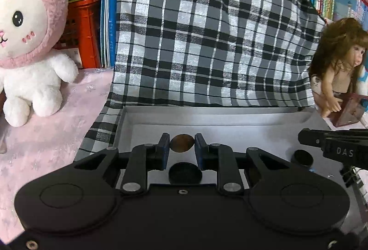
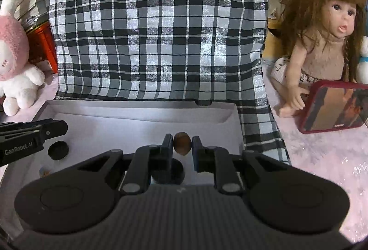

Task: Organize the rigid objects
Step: 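Carry the brown nut into the box with the left gripper while the right gripper carries its nut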

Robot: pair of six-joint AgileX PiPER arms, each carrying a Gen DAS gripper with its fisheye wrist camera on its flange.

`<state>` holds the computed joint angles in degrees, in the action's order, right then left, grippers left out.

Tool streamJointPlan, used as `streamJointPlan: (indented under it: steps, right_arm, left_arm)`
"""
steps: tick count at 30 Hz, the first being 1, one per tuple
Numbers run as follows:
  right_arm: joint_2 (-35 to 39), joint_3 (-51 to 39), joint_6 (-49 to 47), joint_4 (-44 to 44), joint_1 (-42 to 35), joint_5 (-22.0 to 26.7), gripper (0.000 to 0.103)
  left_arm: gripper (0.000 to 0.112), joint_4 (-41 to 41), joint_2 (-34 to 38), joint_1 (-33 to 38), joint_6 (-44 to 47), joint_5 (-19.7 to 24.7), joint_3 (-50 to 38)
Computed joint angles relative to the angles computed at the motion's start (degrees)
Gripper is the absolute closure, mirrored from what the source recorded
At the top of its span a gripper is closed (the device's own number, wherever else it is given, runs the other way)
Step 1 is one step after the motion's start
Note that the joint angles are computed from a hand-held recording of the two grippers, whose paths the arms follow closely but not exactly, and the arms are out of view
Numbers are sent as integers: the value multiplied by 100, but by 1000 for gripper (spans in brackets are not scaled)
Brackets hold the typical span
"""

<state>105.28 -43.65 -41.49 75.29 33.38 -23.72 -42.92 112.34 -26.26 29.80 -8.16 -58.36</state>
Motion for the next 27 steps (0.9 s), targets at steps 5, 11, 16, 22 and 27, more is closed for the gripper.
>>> streamJointPlan:
  steps: [5,11,16,22,27]
  right_arm:
    - [116,-55,189,-223,-5,36,81]
    - [227,-67,429,-425,-15,50,81]
    - [286,-56,474,-466,7,41,81]
    - [337,-49,589,-564,7,31,80]
    - [319,-6,687,-628,41,-53,71]
  left_arm:
    - [90,101,114,2,-125,-27,-70]
    - [90,-72,229,-20,50,-75,-102]
    - [90,78,251,-12,-124,-90,-98]
    - [90,-99,299,-3,45,-41,-152]
    - [78,-510,244,-43,440,-92,-114]
